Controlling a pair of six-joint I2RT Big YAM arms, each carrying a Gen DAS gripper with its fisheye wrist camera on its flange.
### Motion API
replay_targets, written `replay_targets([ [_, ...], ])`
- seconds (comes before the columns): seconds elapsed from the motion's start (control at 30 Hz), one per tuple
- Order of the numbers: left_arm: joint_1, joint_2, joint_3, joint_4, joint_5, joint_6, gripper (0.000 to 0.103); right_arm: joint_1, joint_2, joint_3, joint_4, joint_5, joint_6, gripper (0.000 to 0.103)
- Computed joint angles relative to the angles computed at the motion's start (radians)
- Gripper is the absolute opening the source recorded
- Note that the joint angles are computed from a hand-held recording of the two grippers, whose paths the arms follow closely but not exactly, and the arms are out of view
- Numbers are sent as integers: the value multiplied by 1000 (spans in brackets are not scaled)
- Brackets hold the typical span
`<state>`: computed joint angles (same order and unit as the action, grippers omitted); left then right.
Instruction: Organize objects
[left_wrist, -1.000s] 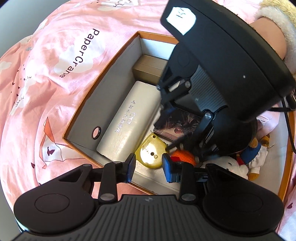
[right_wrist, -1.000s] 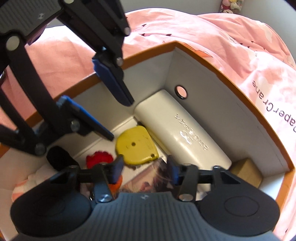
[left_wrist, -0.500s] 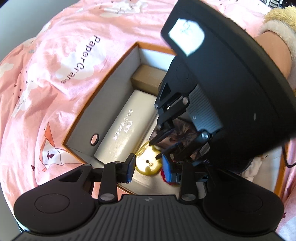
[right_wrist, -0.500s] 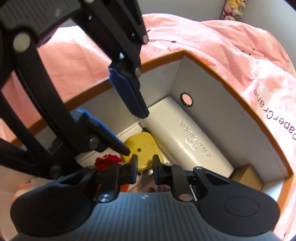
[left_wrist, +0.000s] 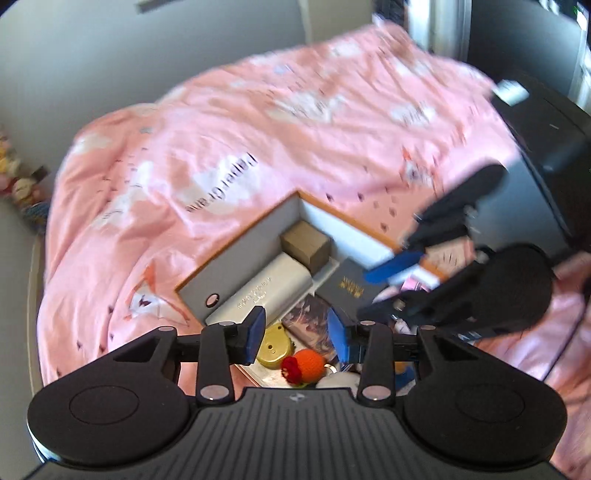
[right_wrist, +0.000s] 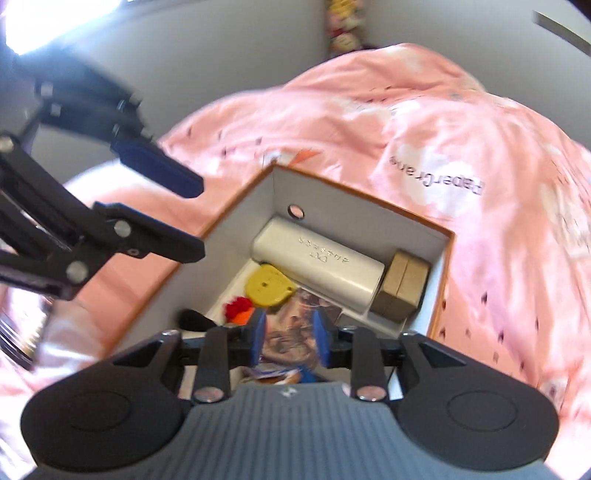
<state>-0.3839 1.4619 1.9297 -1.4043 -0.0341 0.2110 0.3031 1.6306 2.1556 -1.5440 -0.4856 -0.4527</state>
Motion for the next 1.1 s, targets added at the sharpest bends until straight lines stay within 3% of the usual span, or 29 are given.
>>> replay_targets([
  [0.03,43,-5,-15,42,13,14,50,-7,-32,-30,20,-5,34,33],
  [0.13,21,-102,-128,146,-28,-69,55,-11,-149,-181,163,21,105,37],
  [0.23,-52,-146,-79,98,-98,-244,59,-32,-237,-257,213,16,161,40],
  [0.33,-119,-221,-153,136,-179,-381,63,-45,-318,-339,250,1,222,45],
  [0.43,-188,-267,-247,191,-275,-466,64,-35,-412,-441,321,80,250,47],
  [0.57,-210,-257,-305,207,-289,-599,64,-4,-508,-571,426,240,273,50],
  [0.8,-177,-219,-314,223,-235,-636,64,12,-570,-647,452,338,257,61],
  [0.87,-164,-221,-312,208,-227,-628,68,15,-567,-650,439,350,260,61],
  [1.1,-141,-207,-311,146,-186,-659,69,13,-537,-654,395,355,276,67],
])
